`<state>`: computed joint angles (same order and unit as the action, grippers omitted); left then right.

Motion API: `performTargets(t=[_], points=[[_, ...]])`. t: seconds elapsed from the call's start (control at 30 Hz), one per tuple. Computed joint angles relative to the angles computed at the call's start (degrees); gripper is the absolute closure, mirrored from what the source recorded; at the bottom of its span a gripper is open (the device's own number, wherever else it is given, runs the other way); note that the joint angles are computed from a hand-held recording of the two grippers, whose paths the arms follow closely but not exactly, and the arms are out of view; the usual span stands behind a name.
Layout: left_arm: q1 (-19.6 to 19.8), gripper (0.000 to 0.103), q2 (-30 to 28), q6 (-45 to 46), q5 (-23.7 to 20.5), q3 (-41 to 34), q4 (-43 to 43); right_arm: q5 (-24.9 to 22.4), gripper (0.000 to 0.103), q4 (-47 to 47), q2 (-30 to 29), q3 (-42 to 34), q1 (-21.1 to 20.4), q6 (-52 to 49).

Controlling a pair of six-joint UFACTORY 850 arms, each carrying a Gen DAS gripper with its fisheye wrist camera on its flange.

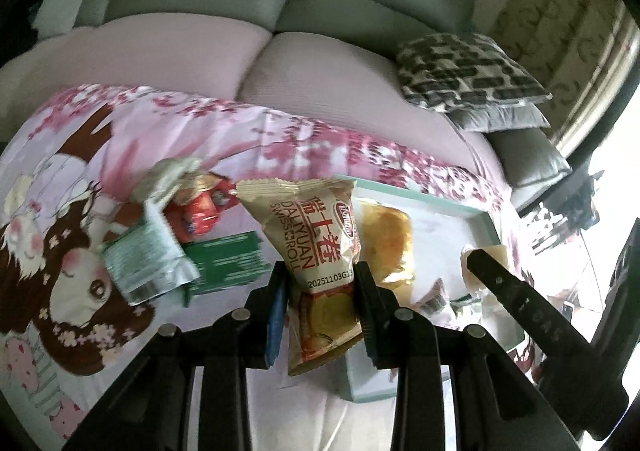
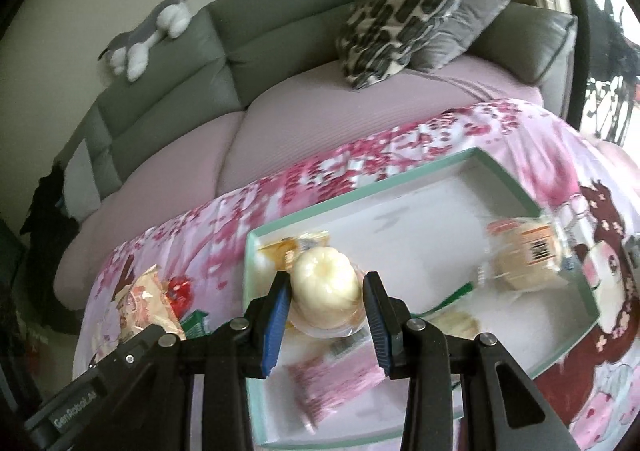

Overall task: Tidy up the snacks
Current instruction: 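Carry both snacks over the tray and lower the pastry with the right tool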

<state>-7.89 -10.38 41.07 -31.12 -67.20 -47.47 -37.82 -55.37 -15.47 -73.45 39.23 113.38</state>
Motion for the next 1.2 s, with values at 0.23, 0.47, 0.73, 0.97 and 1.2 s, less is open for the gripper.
performTargets(t=[0.23,0.47,0.73,0.97,1.2], points=[[-3.4,0.069,-1.0,-0.4,0.1,-1.9,2.9,-1.9,0.063,1.2,2.0,3.2,-1.4,1.8],[-6.6,0.069,-2.5,-0.3,0.4,-4.5,4.6,-0.3,0.063,0.8,3.8,6.4,-3.2,5.1],[-9.8,0.069,-4.6,-2.8,1.5,-7.3,8.5,0.2,0.063,0.3,5.6,9.4,-4.5,8.3],[-11.8,0.069,-6.4,-5.4,2.2,-8.8,11.1,2.1,0.063,0.4,6.7,11.3,-5.4,10.4],[-12.9,0.069,-8.0,-8.5,2.8,-10.0,13.7,2.1,0.063,0.3,7.0,12.0,-5.6,11.2]])
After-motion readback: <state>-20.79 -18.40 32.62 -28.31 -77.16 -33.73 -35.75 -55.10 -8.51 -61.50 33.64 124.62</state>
